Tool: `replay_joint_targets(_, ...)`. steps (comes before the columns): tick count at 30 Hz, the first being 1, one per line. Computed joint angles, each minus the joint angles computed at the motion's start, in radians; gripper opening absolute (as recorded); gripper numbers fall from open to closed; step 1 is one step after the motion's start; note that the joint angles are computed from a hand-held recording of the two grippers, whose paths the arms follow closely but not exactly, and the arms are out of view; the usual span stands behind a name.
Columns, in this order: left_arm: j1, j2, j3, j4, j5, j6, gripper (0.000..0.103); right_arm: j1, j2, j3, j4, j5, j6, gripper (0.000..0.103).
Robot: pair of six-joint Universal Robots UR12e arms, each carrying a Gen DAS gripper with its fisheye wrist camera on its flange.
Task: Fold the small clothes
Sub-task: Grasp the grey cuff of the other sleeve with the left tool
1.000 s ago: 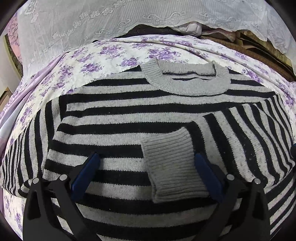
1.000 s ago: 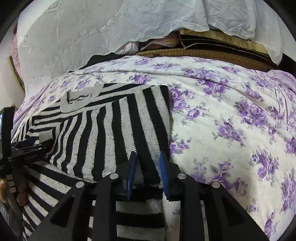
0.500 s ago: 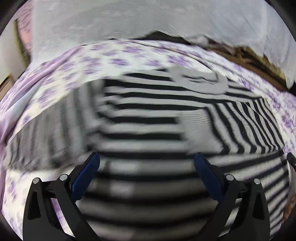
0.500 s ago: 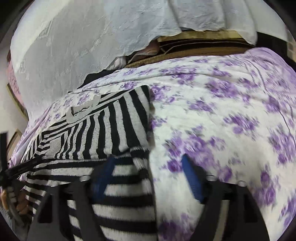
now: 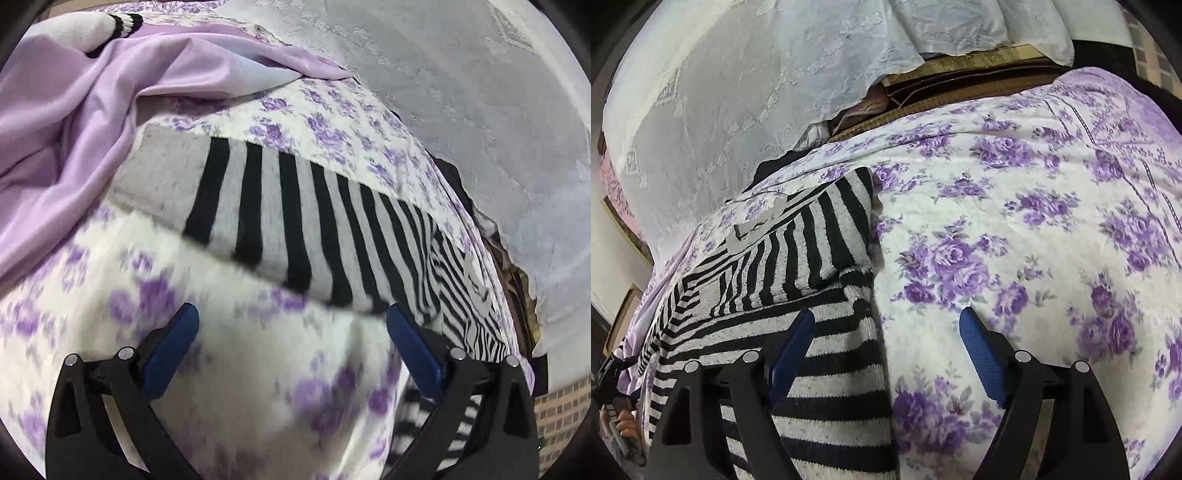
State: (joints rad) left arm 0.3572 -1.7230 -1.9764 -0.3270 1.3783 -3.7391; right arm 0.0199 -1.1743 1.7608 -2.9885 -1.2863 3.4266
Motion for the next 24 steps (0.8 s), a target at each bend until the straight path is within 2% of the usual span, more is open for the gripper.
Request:
replay_joint_targets(6, 0.017, -0.057, 0.059, 0.004, 0.026, -0.045, 0.099, -0.003, 0.003, -0.003, 0.012, 0.017, 0.006, 0.084)
replay_joint_targets(11, 0.055, -0.068, 0.039, 0.104, -0.03, -0.118, 0.098, -0.011, 0.008, -0.005, 0.009, 0.044, 0.021, 0.084)
replay_joint_targets(13, 0.053, -0.06, 0.029, 0.116, -0.006, -0.136, 0.089, -0.01, 0.008, -0.005, 0.01, 0.044, 0.021, 0.084)
replay_joint_targets(15, 0.042, -0.054, 0.034, 0.088, 0.054, -0.13, 0.061, -0.01, 0.008, -0.006, 0.012, 0.043, 0.018, 0.085)
replay_joint_targets(17, 0.042, -0.051, 0.034, 0.072, 0.07, -0.125, 0.048, -0.01, 0.008, -0.007, 0.014, 0.041, 0.015, 0.085)
replay_joint_targets(22, 0.055, -0.047, 0.024, 0.079, 0.035, -0.127, 0.033, -0.01, 0.008, -0.007, 0.017, 0.042, 0.015, 0.086)
replay_joint_targets(24, 0.061, -0.046, 0.02, 0.083, 0.019, -0.129, 0.018, -0.009, 0.009, -0.009, 0.021, 0.042, 0.013, 0.086)
